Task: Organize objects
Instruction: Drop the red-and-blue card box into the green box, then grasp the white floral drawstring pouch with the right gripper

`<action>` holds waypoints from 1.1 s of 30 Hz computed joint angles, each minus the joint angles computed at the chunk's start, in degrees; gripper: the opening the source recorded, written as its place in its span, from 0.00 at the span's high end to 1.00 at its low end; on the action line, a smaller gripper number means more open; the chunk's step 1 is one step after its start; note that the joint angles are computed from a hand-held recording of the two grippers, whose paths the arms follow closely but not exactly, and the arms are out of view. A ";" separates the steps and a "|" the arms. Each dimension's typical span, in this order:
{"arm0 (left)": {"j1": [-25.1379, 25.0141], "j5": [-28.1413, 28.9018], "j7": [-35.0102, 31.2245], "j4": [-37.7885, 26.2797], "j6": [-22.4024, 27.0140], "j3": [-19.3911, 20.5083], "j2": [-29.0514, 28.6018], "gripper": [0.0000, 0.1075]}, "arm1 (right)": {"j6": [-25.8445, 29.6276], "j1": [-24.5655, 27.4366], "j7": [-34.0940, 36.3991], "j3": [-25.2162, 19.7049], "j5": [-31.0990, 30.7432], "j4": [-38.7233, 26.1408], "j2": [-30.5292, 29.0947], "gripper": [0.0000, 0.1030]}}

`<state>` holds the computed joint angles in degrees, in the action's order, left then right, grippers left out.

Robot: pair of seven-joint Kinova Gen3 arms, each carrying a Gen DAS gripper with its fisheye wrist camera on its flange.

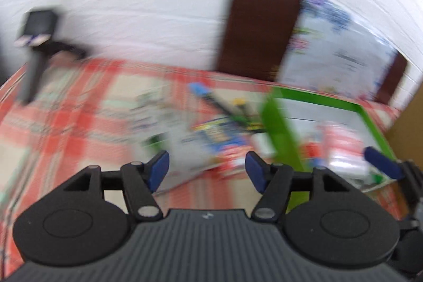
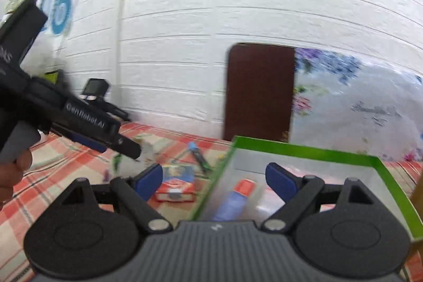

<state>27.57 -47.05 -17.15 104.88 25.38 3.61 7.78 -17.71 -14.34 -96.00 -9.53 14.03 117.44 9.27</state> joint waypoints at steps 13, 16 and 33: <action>-12.76 22.82 -18.63 2.11 -8.28 -1.50 -0.26 0.23 | 18.30 -4.62 -4.32 -8.63 9.63 -18.24 12.93 0.13; -15.81 28.34 -25.59 -0.66 -8.31 0.79 2.91 0.13 | 21.49 -6.13 -1.78 -7.66 8.15 -22.43 16.19 0.12; -27.72 58.64 -56.88 8.04 -9.77 16.14 -2.13 0.57 | 24.66 7.65 14.83 -23.67 -9.03 -11.80 9.90 0.39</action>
<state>-0.15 11.59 -74.02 112.92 15.61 19.75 5.65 6.94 -6.70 -81.17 -33.20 5.00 105.63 19.16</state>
